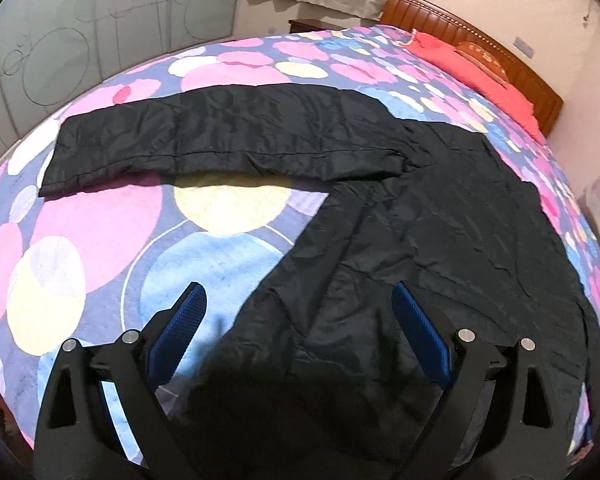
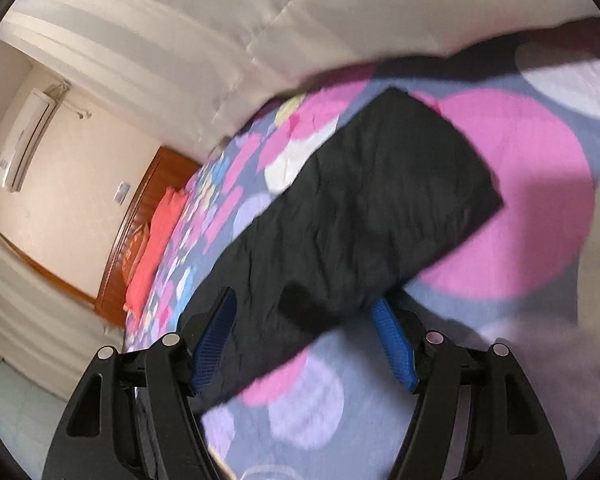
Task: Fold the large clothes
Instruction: 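Grasp the sleeve with the right tool, fold it across the jacket, release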
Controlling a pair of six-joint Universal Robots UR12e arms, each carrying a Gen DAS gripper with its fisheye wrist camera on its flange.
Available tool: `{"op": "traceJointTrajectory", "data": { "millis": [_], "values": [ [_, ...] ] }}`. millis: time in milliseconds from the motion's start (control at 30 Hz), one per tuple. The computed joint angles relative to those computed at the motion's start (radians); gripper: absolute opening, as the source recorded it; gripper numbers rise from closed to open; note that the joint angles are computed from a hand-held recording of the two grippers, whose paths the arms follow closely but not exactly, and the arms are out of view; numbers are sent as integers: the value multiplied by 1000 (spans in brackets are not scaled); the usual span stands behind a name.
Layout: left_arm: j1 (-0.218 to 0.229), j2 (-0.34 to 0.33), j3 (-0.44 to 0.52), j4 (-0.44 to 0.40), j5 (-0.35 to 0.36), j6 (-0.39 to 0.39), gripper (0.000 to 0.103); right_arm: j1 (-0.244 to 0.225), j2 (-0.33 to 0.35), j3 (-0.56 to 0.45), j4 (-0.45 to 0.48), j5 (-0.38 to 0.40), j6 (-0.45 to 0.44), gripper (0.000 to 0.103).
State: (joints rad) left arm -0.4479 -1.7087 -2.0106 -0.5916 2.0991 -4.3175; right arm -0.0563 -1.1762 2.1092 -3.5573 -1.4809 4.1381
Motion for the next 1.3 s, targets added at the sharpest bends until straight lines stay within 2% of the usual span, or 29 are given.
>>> {"op": "traceJointTrajectory", "data": {
  "millis": [133,200,233,267,367,467,567,700,867,1067,1167,1300],
  "values": [
    [1,0,0,-32,5,-12,93,-5,18,-20,-19,-31,4,66],
    [2,-2,1,-48,0,-12,93,3,13,-33,27,-70,-27,52],
    [3,-2,1,-54,-4,-12,93,5,11,-38,56,-79,-41,35],
    [4,-2,0,-59,-7,-12,93,2,12,-40,67,-68,-42,23],
    [6,-1,-1,-71,-13,-9,93,4,7,-48,87,-71,-70,17],
    [3,0,0,-82,10,-6,93,30,-10,-59,88,-109,-144,17],
    [-3,1,4,-98,39,6,93,76,-25,-92,84,-141,-258,16],
    [-8,-1,4,-104,56,30,93,139,-27,-146,86,-137,-399,16],
    [0,4,-12,-92,46,22,93,232,8,-250,145,-98,-568,16],
    [7,7,-24,-88,57,16,93,313,68,-362,212,-21,-655,16],
    [8,4,-20,-119,80,17,93,351,103,-420,258,15,-713,16],
    [18,5,-31,-109,60,10,93,387,155,-498,350,85,-768,16]
  ]
}}
